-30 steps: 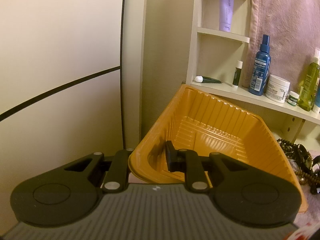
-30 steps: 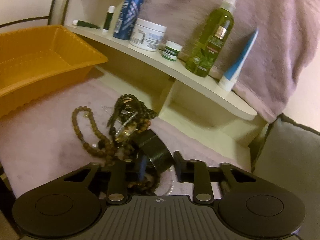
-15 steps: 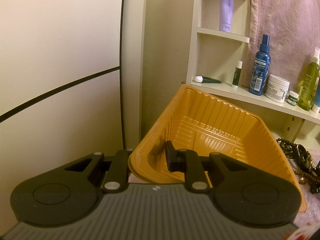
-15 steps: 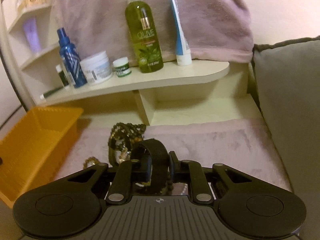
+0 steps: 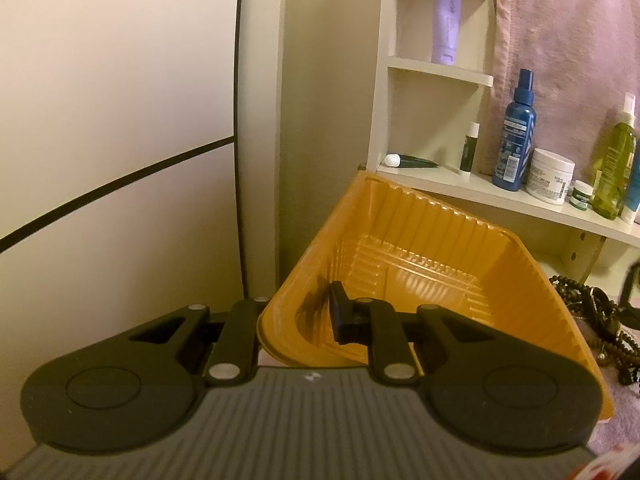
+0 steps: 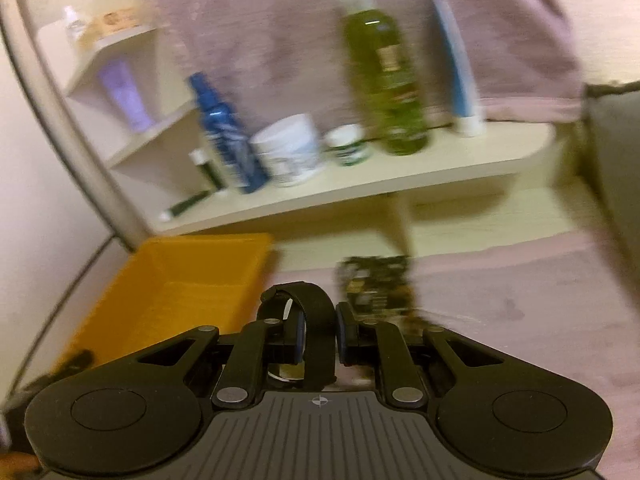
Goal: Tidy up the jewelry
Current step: 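Carry the black watch with the right tool over the orange tray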
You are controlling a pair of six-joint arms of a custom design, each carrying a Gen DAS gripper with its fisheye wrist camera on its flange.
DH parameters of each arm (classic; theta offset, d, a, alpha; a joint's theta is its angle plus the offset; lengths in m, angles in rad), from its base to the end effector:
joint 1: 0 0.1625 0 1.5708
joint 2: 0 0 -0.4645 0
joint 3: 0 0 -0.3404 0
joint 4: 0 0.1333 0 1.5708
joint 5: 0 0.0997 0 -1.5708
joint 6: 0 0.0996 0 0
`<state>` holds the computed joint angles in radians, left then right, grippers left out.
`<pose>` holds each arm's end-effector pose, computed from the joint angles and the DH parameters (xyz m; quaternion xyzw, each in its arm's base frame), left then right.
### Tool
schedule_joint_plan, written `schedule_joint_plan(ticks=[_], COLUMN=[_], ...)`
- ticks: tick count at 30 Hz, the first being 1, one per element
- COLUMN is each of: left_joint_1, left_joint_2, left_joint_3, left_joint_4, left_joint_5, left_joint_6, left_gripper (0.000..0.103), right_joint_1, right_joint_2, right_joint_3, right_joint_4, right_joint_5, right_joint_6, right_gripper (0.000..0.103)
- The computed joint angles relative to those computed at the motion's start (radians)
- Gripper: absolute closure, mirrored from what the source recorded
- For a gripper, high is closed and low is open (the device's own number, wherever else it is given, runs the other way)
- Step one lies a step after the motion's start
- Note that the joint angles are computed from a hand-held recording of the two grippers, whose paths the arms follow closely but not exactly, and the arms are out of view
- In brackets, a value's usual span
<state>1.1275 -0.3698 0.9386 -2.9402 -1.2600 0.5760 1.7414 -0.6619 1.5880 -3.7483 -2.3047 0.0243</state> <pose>-0.2198 -0.8448 0.1526 0.3912 0.8236 -0.3747 0.1677 0.1798 -0.6514 0.2473 -0.1543 -0.7699 0.5724 0.2362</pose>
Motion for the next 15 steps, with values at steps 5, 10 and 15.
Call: schedule_joint_plan(ticks=[5,10,15], left_joint_1=[0.002,0.002,0.001], left_joint_2=[0.000,0.001,0.004], left_joint_3=[0.005,-0.003,-0.007], left_joint_4=[-0.008,0.001,0.006], left_joint_5=[0.001,0.002,0.006], left_joint_6=[0.014,0.018,0.020], left_gripper=[0.086,0.086,0.085], right_joint_1=[0.008,0.013,0.011], right_joint_2=[0.036,0.080,0.119], right_joint_3=[-0.087,-0.179,-0.262], right_joint_4=[0.090,0.224,0.361], right_joint_5=[0.109,0.173,0.183], right_joint_6=[0.020,0.030,0.045], right_gripper=[0.087,0.087,0.087])
